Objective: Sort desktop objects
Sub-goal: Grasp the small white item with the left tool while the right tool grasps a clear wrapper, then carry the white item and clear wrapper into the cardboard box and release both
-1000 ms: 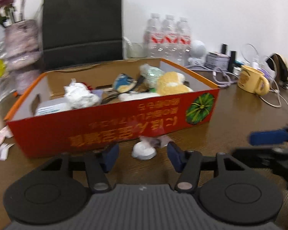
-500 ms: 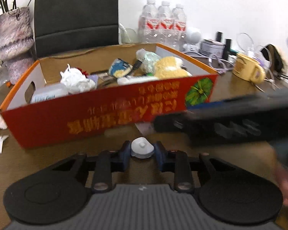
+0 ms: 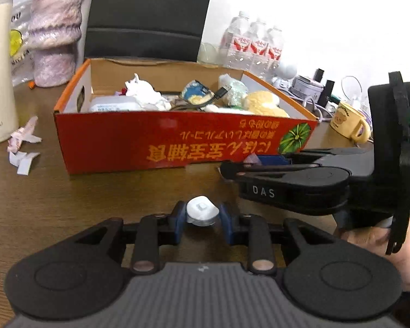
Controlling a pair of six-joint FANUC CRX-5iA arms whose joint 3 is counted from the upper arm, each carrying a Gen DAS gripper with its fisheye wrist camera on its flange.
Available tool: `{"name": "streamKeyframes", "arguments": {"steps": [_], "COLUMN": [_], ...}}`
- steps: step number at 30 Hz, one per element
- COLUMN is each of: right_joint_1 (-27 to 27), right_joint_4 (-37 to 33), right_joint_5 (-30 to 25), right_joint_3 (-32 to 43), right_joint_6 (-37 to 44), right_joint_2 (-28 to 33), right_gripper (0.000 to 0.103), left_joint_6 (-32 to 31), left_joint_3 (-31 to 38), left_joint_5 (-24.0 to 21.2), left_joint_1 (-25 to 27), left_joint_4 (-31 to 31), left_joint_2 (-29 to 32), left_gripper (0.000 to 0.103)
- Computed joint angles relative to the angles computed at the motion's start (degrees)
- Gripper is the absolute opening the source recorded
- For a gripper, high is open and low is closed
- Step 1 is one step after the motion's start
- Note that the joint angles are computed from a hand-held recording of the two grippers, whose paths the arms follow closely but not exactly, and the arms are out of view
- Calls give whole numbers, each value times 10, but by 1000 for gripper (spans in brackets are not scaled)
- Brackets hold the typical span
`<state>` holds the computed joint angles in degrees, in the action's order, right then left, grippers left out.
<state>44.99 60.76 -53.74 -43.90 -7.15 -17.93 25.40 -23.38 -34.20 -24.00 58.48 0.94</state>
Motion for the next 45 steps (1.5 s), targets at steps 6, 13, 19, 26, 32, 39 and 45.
{"name": "streamKeyframes", "arguments": {"steps": [6,13,19,26,32,39,45], "right_joint_1": [37,140,288,451,574,678,686], "right_joint_4": [-8,-36,-41,6,-31,-76,-61], "right_joint_5": [-39,-125,-292,-431,-495,-557,-578], "right_joint_3": [7,-19,-22,-18,-20,-15,-10], "right_joint_6": [40,-36,-103,-155,-227,-317,-309], "right_joint_2": [5,-76,-139,-147,-124,-83,-77], "right_gripper": [12,12,12,12,12,12,12], "left_joint_6": [-9,-24,-41,31,189,245,229], "left_joint_3": [-9,-55,-124,-177,-206,-228,-230], "left_joint_5": [38,47,119,187,147,102,111], "left_joint_1": [-7,-21,-62,-94,-64,-34,-36], "left_joint_4": [-23,11,45,-3,-138,-177,-165], "left_joint_2": [-11,-61,-169,-278,-350,-415,-413], "left_gripper": [28,28,28,28,28,28,28]}}
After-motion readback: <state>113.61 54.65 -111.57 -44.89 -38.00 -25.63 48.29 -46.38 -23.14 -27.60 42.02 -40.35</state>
